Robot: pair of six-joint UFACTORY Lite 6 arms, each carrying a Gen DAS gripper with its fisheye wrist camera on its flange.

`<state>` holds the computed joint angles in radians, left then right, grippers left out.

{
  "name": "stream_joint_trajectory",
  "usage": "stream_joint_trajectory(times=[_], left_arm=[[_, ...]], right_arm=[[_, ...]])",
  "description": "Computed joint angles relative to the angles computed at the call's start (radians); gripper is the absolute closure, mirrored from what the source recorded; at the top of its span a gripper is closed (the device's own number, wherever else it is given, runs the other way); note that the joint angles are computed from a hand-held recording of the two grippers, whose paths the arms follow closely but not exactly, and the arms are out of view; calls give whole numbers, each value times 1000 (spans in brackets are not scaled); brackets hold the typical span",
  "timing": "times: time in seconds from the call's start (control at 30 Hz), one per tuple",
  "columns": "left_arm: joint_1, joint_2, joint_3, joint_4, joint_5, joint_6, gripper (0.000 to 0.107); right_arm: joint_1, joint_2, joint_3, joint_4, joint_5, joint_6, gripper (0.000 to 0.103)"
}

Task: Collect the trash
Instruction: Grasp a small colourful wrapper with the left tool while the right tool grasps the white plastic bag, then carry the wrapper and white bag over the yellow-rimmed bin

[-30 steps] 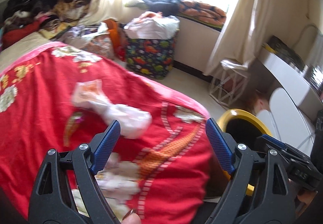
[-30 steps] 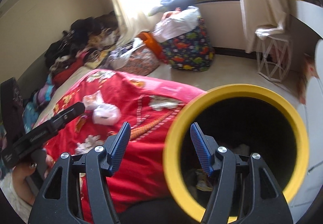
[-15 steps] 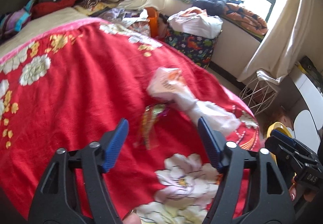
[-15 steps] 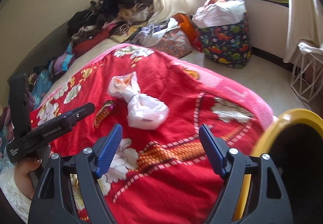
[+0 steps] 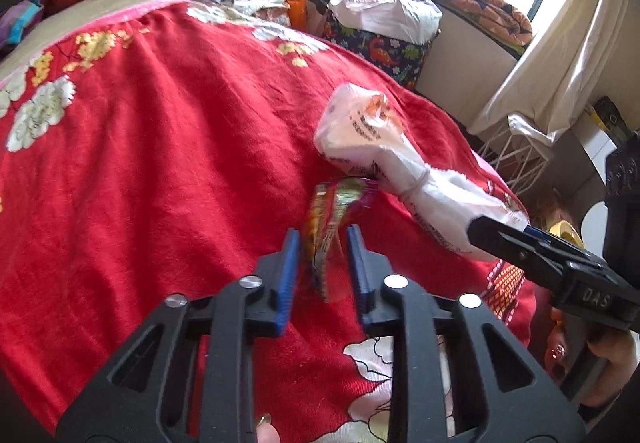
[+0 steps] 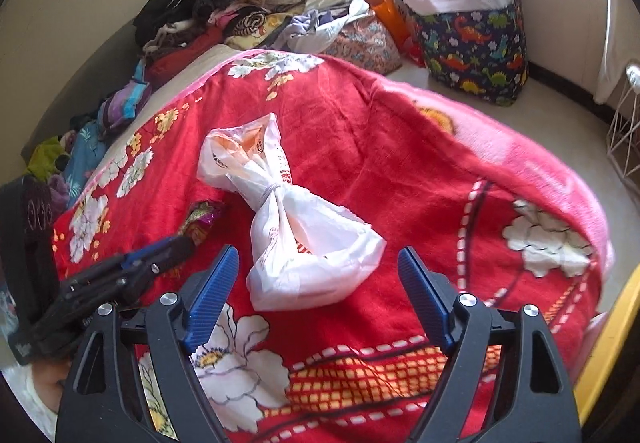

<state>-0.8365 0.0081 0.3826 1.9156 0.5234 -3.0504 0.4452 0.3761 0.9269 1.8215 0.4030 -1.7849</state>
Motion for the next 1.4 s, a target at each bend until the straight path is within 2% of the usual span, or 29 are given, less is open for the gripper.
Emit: stream_joint_trajectory(times=[0.1,0.13,0.23,0.33,0.5,0.73,1.0,1.2,1.4], left_arm=[[-4,8,-3,10,2,-24,98],[-18,10,1,-15,9,-7,101],[-58,0,8,-74,27,33,102],[-106,-5,29,-145,51,87,102],[-165,1,98,-242,78,193,102],[-239,44,231,-335,106,325,102],[-305,145,394,-403,134,443,102],[-344,218,512,-440,141,520,102],[-380,310,640,-474,140,598,102]], right_arm=[[2,32,20,4,17,23,47],[2,36,22,-2,17,37,50],[-20,-10,-29,41,42,3,59],[-45,-107,-125,147,50,-91,60],[-134,-296,-288,188,78,-153,60],[-352,-513,-458,-3,150,-38,60],[-645,-688,-571,-236,270,71,60],[-889,-744,-594,-390,371,98,60],[-1124,-704,-579,-479,462,52,60]])
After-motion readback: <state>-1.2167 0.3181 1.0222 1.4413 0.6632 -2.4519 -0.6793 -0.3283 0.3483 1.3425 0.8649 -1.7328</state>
